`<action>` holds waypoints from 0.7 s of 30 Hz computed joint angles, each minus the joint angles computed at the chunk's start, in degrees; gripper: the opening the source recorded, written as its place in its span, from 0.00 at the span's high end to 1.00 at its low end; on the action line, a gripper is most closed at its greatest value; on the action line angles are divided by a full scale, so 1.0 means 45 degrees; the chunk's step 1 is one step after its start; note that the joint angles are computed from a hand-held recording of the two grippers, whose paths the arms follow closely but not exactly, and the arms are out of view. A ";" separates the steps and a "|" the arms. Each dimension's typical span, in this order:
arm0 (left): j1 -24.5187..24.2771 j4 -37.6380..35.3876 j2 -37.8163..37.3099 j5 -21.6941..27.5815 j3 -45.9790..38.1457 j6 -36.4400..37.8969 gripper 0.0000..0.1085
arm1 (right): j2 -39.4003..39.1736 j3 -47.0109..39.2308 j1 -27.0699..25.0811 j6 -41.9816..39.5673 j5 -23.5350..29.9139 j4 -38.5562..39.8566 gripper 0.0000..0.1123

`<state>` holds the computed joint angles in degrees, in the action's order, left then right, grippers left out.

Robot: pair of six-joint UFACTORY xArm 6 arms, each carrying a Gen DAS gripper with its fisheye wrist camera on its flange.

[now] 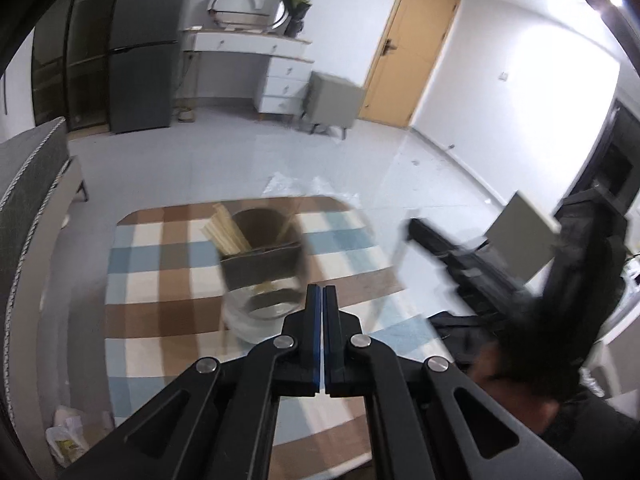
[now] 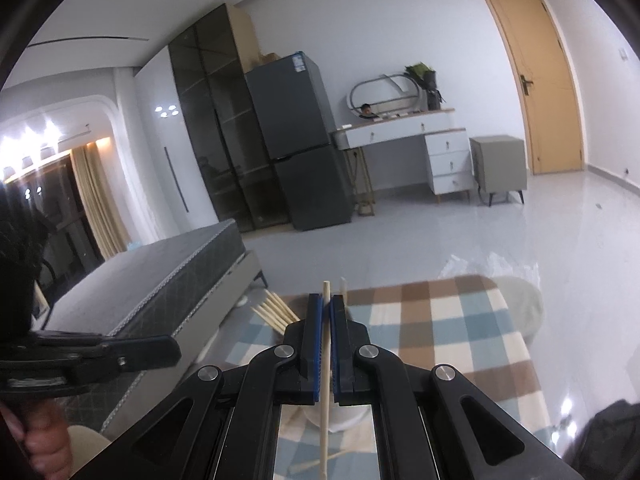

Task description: Organize utensils

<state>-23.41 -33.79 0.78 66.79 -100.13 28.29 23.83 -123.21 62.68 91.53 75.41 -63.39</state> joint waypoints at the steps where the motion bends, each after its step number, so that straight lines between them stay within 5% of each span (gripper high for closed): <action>1: -0.0009 0.0149 0.0322 0.0542 -0.0238 0.0023 0.98 | -0.0469 0.0772 -0.0009 0.0442 -0.0064 0.0045 0.97; 2: -0.0096 0.0462 0.0677 0.1135 -0.0334 0.0012 0.93 | -0.0988 0.1623 0.0004 0.0985 -0.0124 0.0032 0.97; 4: -0.0447 0.1175 0.0784 0.0962 0.0241 0.0115 0.57 | -0.1834 0.2961 0.0011 0.1777 -0.0187 0.0138 0.97; 6: -0.0931 0.1926 0.0622 0.0042 0.1297 0.0197 0.46 | -0.2840 0.4551 0.0096 0.2743 -0.0058 0.0251 0.97; 16: -0.3512 0.4926 0.2620 -0.1722 0.1084 0.0363 0.46 | -0.6079 0.8963 0.0470 0.6446 0.0461 0.0701 0.97; 21: -0.4319 0.6069 0.5086 -0.0295 -0.1719 -0.0101 0.46 | -0.6719 0.9727 0.0485 0.7183 0.0299 0.0418 0.97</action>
